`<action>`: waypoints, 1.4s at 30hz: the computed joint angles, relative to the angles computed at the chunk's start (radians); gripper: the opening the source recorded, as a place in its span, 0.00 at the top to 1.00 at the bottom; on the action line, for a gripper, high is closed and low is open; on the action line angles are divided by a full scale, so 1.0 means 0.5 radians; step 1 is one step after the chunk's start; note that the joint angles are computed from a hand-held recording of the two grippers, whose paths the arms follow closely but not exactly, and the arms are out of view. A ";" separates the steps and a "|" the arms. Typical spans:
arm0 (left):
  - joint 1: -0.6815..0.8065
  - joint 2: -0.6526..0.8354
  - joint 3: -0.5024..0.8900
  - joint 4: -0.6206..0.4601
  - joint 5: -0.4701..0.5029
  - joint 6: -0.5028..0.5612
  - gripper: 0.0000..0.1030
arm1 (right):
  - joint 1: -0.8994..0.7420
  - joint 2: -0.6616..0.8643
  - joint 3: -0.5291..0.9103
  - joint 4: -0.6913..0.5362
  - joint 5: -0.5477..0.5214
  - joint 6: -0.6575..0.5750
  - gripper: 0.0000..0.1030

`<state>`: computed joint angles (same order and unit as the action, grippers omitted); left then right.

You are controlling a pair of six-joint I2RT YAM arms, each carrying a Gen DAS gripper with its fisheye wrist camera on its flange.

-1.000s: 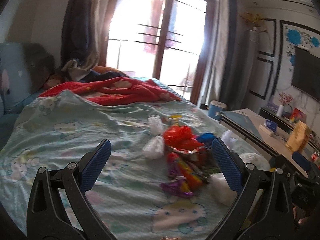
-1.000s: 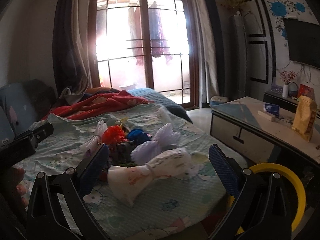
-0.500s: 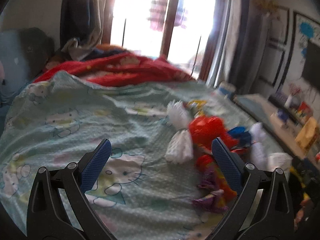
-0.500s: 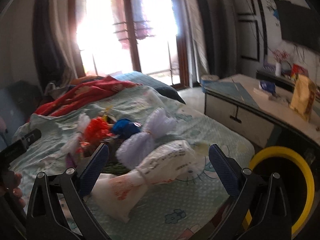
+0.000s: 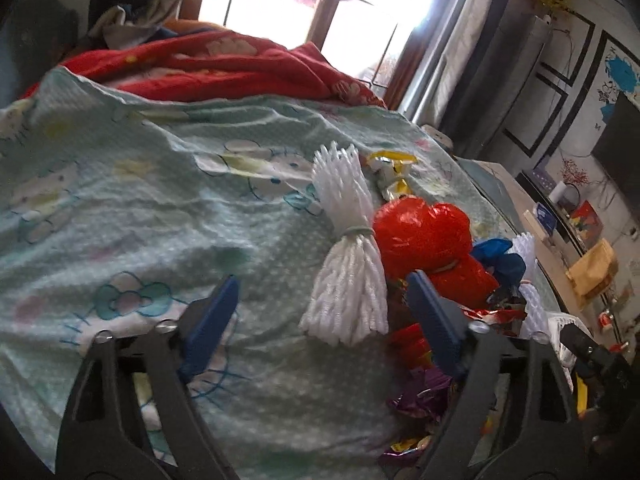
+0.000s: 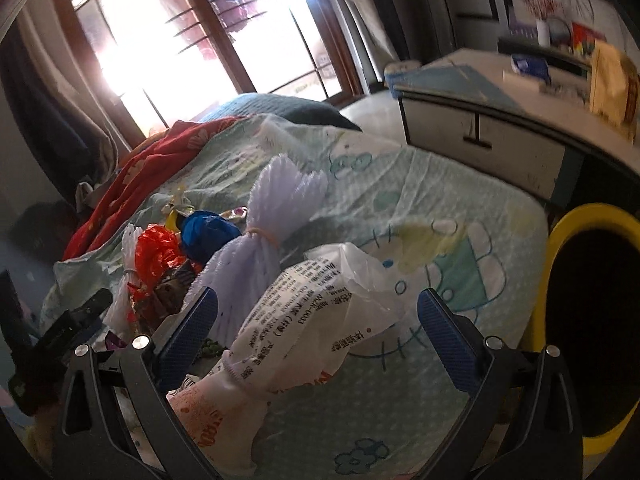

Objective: Collect trash
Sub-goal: 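Grasp the white foam bundle with left gripper while right gripper grasps white plastic bag, then carry the foam bundle and plastic bag with both grippers over the yellow-rimmed bin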

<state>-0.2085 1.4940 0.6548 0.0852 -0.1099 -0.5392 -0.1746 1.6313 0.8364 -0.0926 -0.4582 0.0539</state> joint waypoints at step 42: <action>-0.669 -0.501 0.014 -0.071 -0.215 0.042 0.88 | -0.760 -0.398 0.060 -0.235 -0.646 -0.374 0.57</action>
